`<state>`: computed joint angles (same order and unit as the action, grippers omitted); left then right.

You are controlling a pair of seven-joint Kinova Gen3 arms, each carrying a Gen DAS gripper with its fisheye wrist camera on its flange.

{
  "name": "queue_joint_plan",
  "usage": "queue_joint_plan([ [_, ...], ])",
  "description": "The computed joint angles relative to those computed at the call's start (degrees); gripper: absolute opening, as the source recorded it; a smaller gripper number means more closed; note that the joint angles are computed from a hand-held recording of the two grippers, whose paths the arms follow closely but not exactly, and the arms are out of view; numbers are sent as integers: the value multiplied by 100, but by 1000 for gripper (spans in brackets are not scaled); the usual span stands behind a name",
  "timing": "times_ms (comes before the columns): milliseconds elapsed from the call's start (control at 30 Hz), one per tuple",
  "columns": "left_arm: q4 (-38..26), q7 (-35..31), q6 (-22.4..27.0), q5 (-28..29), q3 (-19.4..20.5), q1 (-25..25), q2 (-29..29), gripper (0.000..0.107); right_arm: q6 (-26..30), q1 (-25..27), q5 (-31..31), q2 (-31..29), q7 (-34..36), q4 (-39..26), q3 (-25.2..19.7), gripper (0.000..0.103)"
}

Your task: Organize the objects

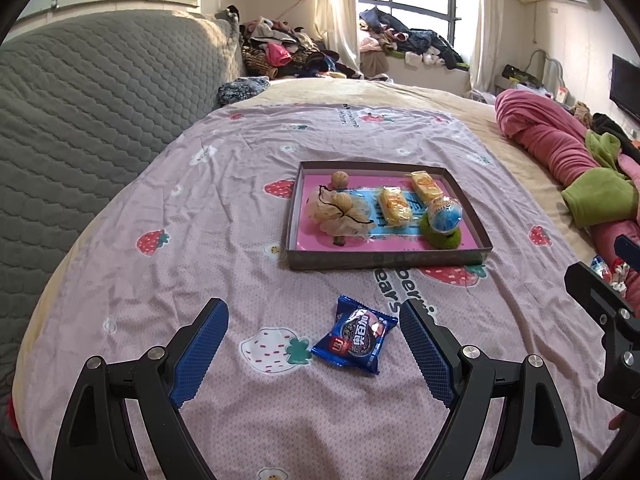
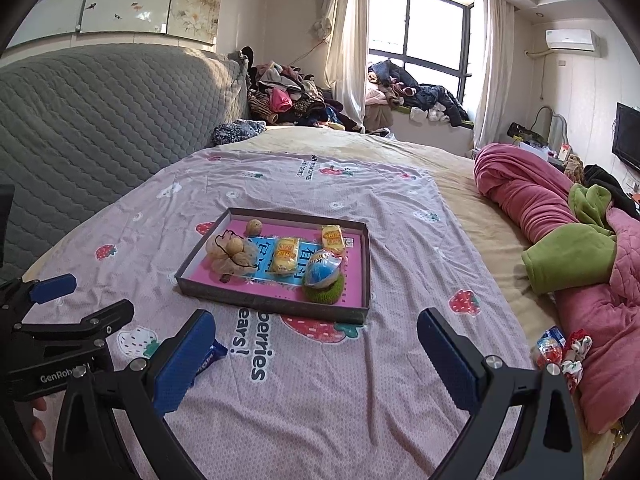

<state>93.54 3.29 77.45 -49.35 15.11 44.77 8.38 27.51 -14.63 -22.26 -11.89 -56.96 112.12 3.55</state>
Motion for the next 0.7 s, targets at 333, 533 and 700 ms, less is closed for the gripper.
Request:
queue_joint_plan([
  [333, 213, 161, -123, -43, 60, 71, -63, 88, 22, -5, 18, -134, 45, 177, 86, 102],
  [533, 298, 276, -161, -82, 99, 76, -71, 88, -11, -34, -13, -184, 112, 272, 160, 102],
  [700, 396, 335, -236, -58, 114, 73, -107, 88, -113, -177, -214, -241, 294, 413, 363, 102],
])
